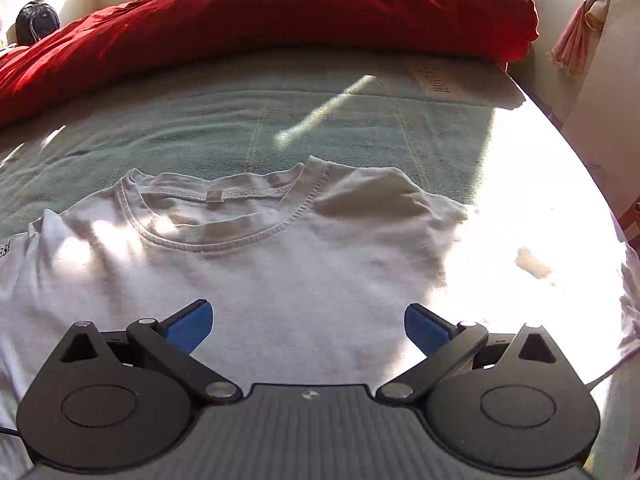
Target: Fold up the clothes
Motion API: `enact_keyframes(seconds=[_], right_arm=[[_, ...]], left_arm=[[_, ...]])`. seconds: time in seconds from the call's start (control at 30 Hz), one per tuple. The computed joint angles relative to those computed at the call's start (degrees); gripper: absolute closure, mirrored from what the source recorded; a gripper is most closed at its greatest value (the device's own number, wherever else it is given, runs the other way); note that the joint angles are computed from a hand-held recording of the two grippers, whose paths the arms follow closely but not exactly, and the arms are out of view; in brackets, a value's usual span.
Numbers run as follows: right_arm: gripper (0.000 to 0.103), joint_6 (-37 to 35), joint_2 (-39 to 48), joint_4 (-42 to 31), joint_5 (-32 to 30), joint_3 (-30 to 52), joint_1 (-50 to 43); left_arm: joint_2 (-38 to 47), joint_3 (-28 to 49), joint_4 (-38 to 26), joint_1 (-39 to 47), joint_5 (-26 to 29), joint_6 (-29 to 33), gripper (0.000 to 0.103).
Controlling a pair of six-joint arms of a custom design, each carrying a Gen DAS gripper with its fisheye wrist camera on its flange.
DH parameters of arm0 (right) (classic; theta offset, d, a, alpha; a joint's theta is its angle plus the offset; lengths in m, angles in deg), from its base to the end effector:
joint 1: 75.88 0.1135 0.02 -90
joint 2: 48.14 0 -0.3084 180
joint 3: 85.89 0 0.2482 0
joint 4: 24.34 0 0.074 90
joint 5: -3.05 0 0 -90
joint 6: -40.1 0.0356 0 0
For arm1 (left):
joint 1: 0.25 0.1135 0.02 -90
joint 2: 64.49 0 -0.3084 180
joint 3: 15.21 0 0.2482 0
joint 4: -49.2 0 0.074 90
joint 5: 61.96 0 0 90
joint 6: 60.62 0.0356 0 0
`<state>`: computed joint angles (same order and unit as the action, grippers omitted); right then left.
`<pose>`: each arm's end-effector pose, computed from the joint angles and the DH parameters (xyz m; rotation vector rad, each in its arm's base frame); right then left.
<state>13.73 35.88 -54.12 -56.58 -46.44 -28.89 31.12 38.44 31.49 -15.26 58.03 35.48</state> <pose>0.1448 0.1288 0.1452 0.4637 2.5124 -0.1059 0.2732 -0.0917 0.1640 0.6520 2.4842 -0.7380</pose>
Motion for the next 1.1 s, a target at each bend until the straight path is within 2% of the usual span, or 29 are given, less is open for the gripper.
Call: enact_keyframes(seconds=[0.1,0.2,0.33,0.43,0.6,0.67,0.73,0.83,0.97,1.03,1.1], right_arm=[[0.000,-5.96,-2.03,4.23,-1.65,-3.05,-5.54],[0.000,-14.20,-1.51,12.89,-3.77,-5.17,-12.05],[0.000,-23.69,5.37,23.13,-7.02,-5.35,-19.55],[0.000,-27.42,11.21,28.34,-8.19,-4.78,-23.49],[0.000,-31.10,14.01,30.48,-10.62,-2.93,-30.53],[0.000,-31.49,13.99,29.37,-11.64,-1.73,-32.25],[0.000,-30.43,12.10,25.82,-11.12,-0.70,-31.40],[0.000,-24.70,5.48,21.32,-9.76,-2.27,-26.52],[0.000,-7.96,-3.90,11.36,-5.98,-5.23,-12.44],[0.000,0.55,-5.35,7.49,-4.83,-6.42,-4.89],[0.000,6.76,-4.91,7.13,-4.71,-8.64,0.40]], left_arm=[[3.70,2.18,1.53,-5.05,-1.41,-2.53,0.014],[7.18,2.98,4.21,-7.92,-2.12,-5.01,0.014],[11.09,4.24,6.79,-10.36,-5.05,-6.47,0.014],[13.59,7.36,3.37,-10.80,-10.88,-6.04,0.014],[12.68,8.56,-0.86,-7.28,-14.46,-3.54,0.014],[11.10,8.22,-2.07,-5.06,-11.57,-3.77,0.014],[8.82,7.20,-2.74,-3.89,-10.23,-3.98,0.014],[5.47,4.79,-3.53,-4.01,-10.71,-3.87,0.012],[1.07,-1.23,-2.08,-4.84,-11.07,-3.57,0.011],[0.11,-3.62,-1.46,-4.97,-11.46,-3.21,0.011],[0.59,-4.82,-1.14,-5.16,-12.07,-2.69,0.011]])
